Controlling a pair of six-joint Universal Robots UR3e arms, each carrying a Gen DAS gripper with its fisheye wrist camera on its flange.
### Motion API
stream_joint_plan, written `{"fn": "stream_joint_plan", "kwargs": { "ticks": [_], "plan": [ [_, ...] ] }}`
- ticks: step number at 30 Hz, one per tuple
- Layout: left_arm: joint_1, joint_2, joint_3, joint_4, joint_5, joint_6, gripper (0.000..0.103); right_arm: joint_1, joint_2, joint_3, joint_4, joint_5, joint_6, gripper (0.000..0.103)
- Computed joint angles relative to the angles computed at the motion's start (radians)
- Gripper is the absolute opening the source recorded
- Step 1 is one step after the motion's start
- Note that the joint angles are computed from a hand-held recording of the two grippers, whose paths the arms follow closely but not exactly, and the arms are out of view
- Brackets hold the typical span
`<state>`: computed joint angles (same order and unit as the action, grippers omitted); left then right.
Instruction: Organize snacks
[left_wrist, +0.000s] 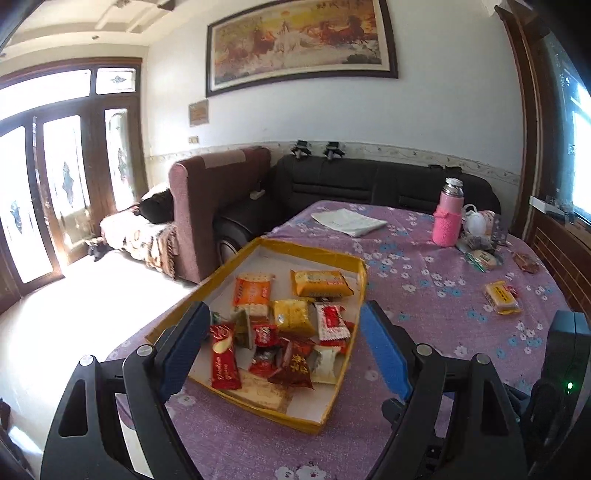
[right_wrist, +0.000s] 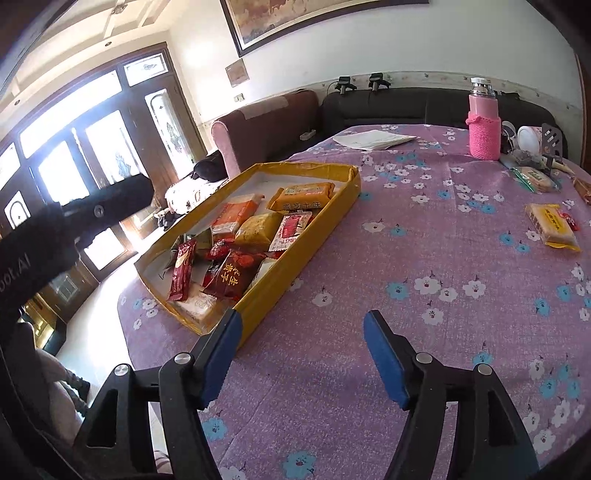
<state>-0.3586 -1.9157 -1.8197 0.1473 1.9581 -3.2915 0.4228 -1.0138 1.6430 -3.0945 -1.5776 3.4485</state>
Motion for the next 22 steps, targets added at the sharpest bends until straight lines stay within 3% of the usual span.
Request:
{"fn": "stream_joint_plan", "kwargs": {
  "ticks": [3, 5, 7, 10, 22],
  "plan": [
    [-0.062, -0.044, 0.012, 0.106, 0.204, 0.015, 0.087, 0.014, 0.005, -0.008, -0.012, -0.009, -0.015, 0.070],
    [-0.070, -0.061, -0.010, 0.196, 0.247, 0.039, 0.089, 0.026, 0.008, -0.014, -0.021, -0.017, -0.026, 0.070],
    [-0.045, -0.042, -0.053, 0.241, 0.199, 0.028, 0.091, 0.039, 0.013, -0.021, -0.031, -0.027, -0.038, 0.070],
    [0.018, 0.028, -0.099, 0.148, 0.064, -0.036, 0.093, 0.052, 0.020, -0.032, -0.032, -0.030, -0.052, 0.070],
    [0.048, 0.028, -0.100, 0.047, -0.030, -0.039, 0.093, 0.063, 0.043, -0.050, -0.024, -0.022, -0.062, 0.070]
  ]
}}
